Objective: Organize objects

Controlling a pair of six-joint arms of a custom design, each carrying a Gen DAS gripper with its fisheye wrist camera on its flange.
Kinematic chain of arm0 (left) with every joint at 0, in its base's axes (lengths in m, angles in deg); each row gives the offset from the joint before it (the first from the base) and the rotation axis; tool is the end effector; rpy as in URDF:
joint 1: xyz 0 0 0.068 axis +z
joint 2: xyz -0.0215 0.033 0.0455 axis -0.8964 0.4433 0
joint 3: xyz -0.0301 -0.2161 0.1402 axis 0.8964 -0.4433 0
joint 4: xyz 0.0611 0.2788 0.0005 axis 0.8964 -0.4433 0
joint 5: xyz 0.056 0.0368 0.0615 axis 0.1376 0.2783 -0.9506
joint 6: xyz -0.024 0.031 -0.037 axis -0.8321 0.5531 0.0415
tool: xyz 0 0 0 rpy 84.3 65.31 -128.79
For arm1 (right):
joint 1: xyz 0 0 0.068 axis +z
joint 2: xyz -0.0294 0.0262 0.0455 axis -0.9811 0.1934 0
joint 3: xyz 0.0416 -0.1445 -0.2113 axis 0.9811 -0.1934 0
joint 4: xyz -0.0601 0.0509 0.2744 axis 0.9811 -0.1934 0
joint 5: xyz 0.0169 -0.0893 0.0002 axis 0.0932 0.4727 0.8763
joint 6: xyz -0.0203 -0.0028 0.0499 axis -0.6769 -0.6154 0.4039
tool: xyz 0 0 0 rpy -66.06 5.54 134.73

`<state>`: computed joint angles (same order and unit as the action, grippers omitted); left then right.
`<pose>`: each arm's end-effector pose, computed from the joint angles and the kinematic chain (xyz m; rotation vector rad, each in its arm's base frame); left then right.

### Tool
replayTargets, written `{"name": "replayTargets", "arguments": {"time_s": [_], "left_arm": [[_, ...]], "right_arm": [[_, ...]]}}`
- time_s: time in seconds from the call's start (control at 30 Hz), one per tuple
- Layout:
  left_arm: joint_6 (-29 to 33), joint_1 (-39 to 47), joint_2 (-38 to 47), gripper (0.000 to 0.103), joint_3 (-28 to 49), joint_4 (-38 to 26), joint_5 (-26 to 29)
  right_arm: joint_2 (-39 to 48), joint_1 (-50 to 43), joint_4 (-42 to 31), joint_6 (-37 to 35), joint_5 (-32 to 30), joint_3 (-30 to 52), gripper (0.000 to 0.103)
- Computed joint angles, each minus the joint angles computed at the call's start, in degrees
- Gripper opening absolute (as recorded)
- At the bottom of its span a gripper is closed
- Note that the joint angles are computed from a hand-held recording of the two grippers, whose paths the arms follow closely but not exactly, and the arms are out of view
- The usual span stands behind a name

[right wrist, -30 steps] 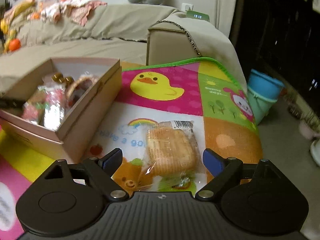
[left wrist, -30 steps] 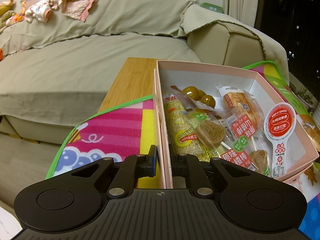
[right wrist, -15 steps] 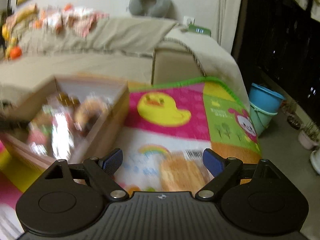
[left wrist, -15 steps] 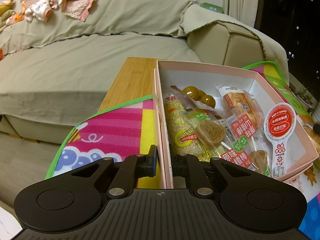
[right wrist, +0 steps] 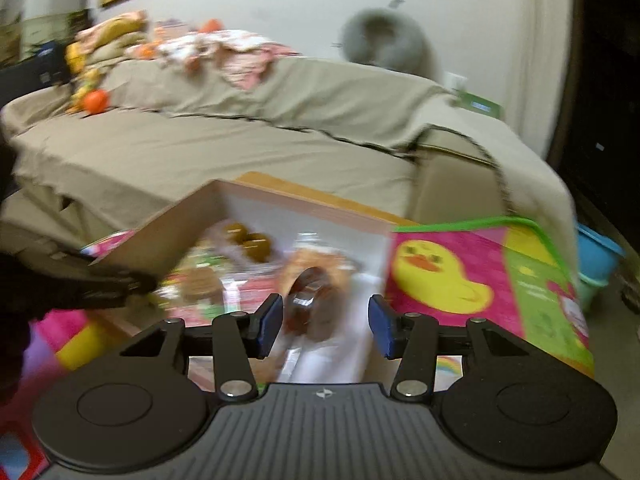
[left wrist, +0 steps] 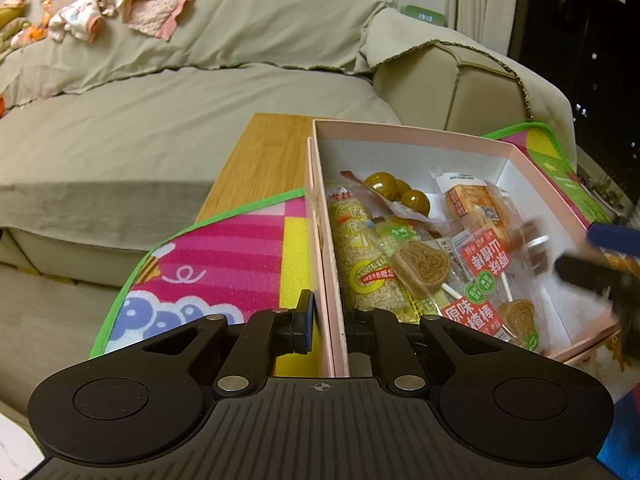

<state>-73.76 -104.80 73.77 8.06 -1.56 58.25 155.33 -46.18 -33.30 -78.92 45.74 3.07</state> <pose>0.2211 -0.1738 0.0186 0.0163 2.3362 -0.1106 0.2036 0.1213 0.0392 -0.4755 2.1022 0.0940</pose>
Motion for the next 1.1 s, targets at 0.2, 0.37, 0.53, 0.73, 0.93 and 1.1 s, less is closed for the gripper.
{"name": "replayTargets", "arguments": {"time_s": [0.2, 0.37, 0.53, 0.73, 0.93, 1.1], "left_arm": [[-0.1, -0.1, 0.1, 0.012, 0.1, 0.0, 0.0], [-0.2, -0.2, 0.1, 0.012, 0.2, 0.0, -0.1], [-0.3, -0.2, 0.2, 0.011, 0.3, -0.3, -0.3], [-0.6, -0.7, 0.1, 0.011, 0.7, -1.2, -0.7], [-0.4, -0.4, -0.1, 0.011, 0.5, -1.2, -0.3], [-0.3, -0.3, -0.1, 0.011, 0.5, -1.1, -0.3]], "right_arm": [[-3.2, 0.2, -0.4, 1.8, -6.1, -2.7, 0.048], [-14.2, -4.9, 0.3, 2.7, -5.8, -10.6, 0.070], [-13.4, -13.2, 1.5, -1.2, -2.6, -13.0, 0.082], [3.9, -23.5, 5.7, -2.7, -6.5, -6.5, 0.088], [13.3, -25.8, 6.8, -2.4, -7.1, -1.9, 0.070], [4.6, -27.5, 0.6, -2.9, -9.0, -5.6, 0.060]]}}
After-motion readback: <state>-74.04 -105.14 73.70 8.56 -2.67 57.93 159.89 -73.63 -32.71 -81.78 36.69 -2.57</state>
